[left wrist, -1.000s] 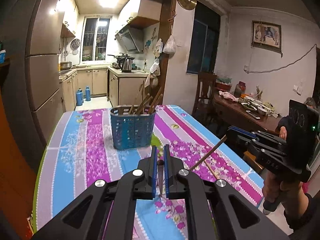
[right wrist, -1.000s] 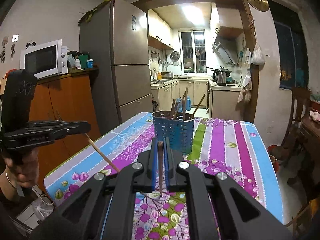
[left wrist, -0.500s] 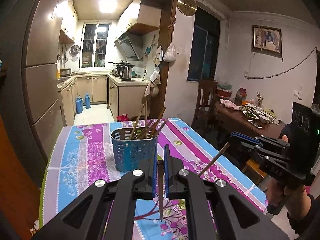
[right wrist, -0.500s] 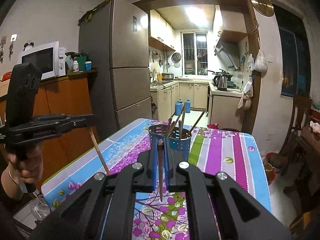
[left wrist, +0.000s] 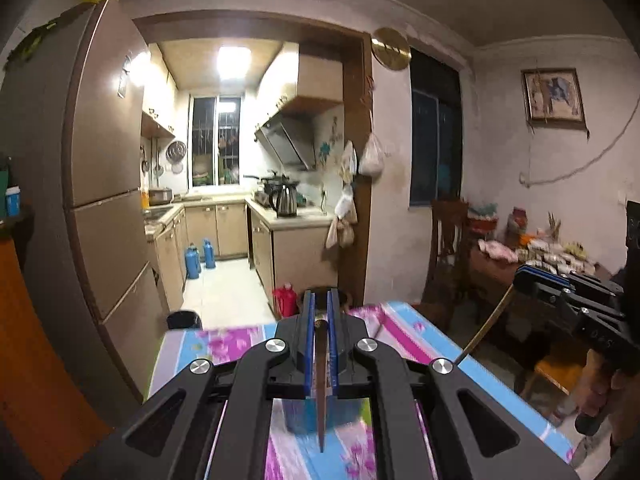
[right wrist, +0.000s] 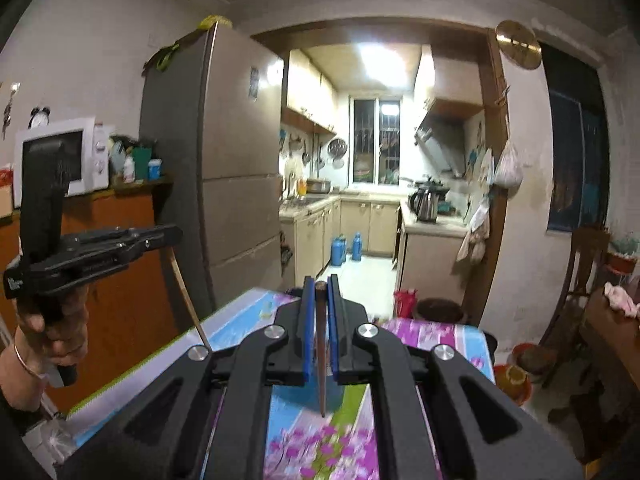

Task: Organize utensils
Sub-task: 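Lower the left tool's chopstick into the holder while the right tool lowers its own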

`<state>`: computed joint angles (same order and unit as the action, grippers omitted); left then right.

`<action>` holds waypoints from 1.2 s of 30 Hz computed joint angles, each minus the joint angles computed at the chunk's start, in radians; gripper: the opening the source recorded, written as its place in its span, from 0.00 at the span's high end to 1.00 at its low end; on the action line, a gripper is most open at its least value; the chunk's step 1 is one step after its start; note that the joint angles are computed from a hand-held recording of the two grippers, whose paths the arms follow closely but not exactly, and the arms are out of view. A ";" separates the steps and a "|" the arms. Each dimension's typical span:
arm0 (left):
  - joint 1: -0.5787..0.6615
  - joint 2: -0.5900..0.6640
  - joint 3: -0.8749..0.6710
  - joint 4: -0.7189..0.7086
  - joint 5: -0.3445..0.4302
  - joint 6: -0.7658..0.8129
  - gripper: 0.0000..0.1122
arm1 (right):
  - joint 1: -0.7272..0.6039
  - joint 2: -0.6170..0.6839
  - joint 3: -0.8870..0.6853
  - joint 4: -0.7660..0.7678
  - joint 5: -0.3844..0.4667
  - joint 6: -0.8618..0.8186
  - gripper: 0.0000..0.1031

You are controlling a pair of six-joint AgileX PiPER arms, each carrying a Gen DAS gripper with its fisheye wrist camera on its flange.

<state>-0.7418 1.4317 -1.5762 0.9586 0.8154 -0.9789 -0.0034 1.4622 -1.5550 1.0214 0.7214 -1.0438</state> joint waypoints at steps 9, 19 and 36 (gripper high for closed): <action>0.190 0.179 -0.260 -0.141 -0.113 0.172 0.93 | 0.084 0.283 -0.416 -0.192 -0.022 0.228 0.95; 0.323 0.294 -0.259 -0.251 -0.261 0.210 0.93 | 0.141 0.482 -0.618 -0.263 0.006 0.334 0.95; 0.371 0.440 -0.176 -0.230 -0.375 0.191 0.93 | 0.206 0.586 -0.574 -0.400 0.007 0.416 0.95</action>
